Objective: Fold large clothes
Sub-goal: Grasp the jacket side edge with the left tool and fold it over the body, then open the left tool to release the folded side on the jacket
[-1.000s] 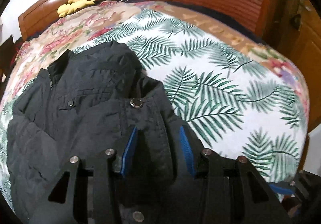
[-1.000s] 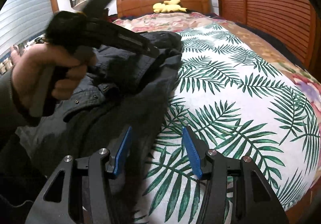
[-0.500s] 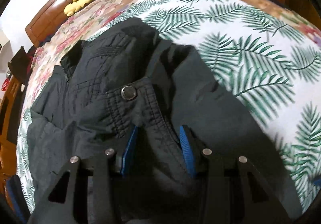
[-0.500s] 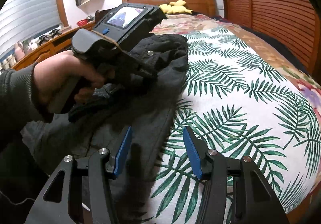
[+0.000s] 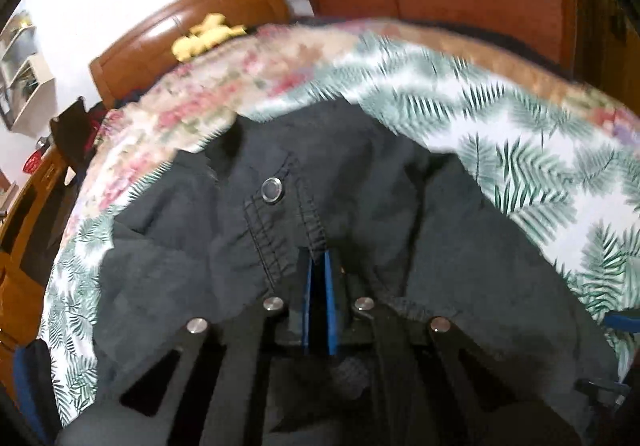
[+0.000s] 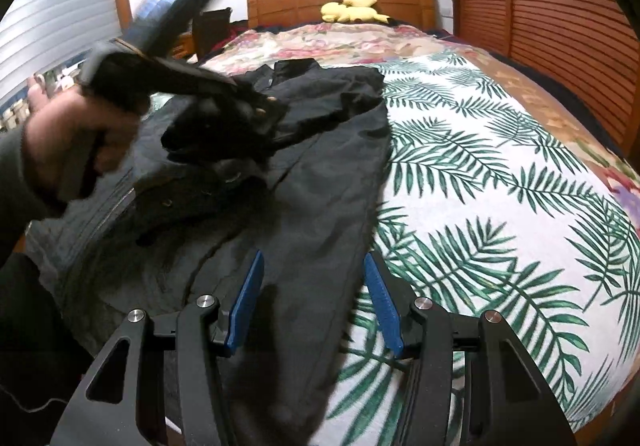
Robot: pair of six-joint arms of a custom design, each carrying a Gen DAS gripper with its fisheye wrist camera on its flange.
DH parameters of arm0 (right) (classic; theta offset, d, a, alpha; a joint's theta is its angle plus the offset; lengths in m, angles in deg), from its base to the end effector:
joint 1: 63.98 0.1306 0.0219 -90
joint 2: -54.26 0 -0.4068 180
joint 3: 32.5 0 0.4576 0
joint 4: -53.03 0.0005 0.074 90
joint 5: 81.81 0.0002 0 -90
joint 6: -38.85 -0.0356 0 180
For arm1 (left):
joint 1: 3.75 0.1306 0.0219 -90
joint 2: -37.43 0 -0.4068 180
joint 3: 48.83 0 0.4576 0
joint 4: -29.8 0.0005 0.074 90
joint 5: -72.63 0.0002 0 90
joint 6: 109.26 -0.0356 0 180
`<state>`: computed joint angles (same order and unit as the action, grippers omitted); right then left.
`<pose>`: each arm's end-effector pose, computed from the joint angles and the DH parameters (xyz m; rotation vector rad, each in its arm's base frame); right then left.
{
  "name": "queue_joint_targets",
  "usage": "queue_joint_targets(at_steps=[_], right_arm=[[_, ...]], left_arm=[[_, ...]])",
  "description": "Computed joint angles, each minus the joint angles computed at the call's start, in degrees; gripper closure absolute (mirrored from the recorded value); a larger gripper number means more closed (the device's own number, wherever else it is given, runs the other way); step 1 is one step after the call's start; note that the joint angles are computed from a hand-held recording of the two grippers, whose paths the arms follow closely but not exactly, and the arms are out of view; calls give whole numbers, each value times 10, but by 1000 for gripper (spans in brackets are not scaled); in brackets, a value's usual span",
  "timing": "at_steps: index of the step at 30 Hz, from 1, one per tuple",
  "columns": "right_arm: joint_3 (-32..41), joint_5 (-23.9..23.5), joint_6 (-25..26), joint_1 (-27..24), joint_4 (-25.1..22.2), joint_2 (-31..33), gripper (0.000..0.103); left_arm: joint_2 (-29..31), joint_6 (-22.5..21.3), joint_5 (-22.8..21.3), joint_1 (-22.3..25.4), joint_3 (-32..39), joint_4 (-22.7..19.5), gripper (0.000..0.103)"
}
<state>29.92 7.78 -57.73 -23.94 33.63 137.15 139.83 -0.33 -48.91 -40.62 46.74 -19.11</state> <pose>0.3709 0.3113 0.3038 -0.6671 2.2060 0.4341 0.5086 -0.3588 0.3871 0.1649 2.3604 0.2484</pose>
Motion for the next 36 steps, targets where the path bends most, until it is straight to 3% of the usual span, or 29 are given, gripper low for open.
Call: queue_joint_targets(at_steps=[7, 15, 29, 33, 36], right_arm=[[21, 17, -2, 18, 8, 20, 50], [43, 48, 3, 41, 29, 41, 50], [83, 69, 19, 63, 36, 87, 50], [93, 75, 21, 67, 32, 99, 50], [98, 83, 23, 71, 31, 105, 50]], left_arm=[[-108, -2, -18, 16, -80, 38, 99], [-207, 9, -30, 17, -177, 41, 99], [-295, 55, -19, 8, -295, 60, 98], [-320, 75, 13, 14, -323, 71, 98], [-331, 82, 16, 13, -337, 69, 93]])
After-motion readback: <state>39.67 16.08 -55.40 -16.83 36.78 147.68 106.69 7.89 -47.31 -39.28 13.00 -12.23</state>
